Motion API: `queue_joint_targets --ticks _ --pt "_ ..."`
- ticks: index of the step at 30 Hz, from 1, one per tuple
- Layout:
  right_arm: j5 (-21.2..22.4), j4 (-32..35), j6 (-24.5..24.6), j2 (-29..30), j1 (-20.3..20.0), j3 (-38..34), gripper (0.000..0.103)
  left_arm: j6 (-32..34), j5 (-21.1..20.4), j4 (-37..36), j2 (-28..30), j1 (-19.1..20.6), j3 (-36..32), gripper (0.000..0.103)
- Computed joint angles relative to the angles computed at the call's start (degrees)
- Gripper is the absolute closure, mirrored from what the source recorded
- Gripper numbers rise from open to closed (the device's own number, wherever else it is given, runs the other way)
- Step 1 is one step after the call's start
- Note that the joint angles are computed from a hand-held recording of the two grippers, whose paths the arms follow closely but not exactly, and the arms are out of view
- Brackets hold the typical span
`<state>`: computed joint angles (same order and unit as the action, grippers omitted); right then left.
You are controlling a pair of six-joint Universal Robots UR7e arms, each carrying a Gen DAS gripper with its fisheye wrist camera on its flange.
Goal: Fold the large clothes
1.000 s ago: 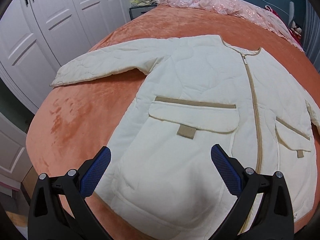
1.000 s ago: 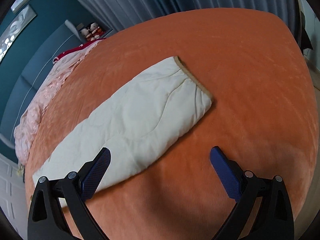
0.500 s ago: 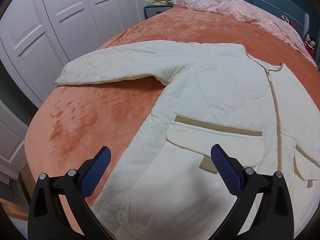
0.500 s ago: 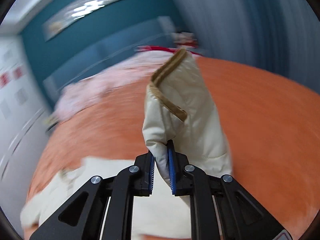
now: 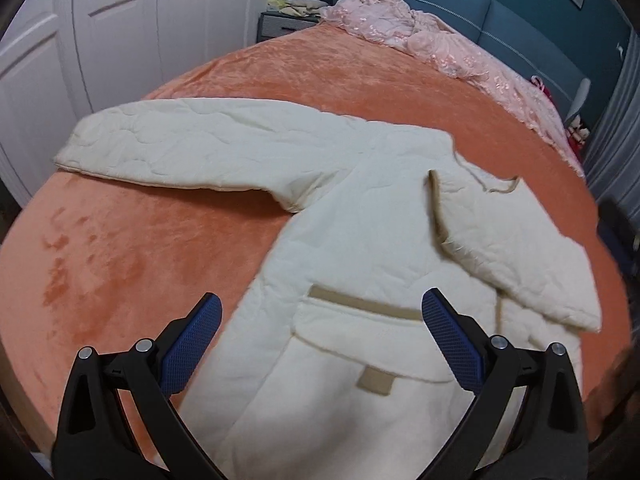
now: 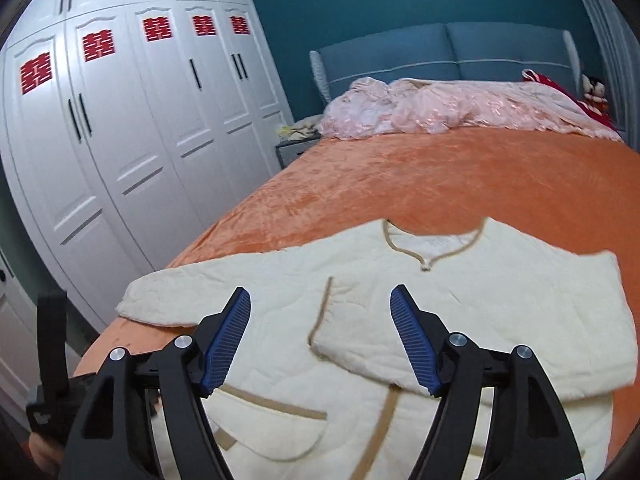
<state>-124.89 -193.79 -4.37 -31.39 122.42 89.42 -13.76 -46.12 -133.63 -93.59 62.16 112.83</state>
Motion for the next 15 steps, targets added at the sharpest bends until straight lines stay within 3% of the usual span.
queue_joint_targets --ticks 3,6,11,13,15 --pt "-6.08 0.18 9.24 -3.88 0.37 7.27 0.032 -1.46 -10.47 -1.51 5.12 3.16 -4.10 0.005" --pt "-9.83 -0.01 18.01 -8.51 -1.49 14.57 0.031 -2.41 -17.78 -3.86 11.21 4.95 -7.12 0.005" --pt "-10.17 -4.29 25.09 -13.05 -5.01 22.05 0.031 -5.83 -22.66 -3.27 20.20 6.59 -11.67 0.005" --pt "-9.11 -5.02 26.71 -13.58 -6.50 23.17 0.031 -7.84 -22.50 -3.80 21.76 6.49 -12.10 0.006" --pt "-6.96 -6.31 28.24 -13.92 -8.34 24.07 0.031 -9.19 -22.84 -5.06 22.47 6.40 -12.23 0.013"
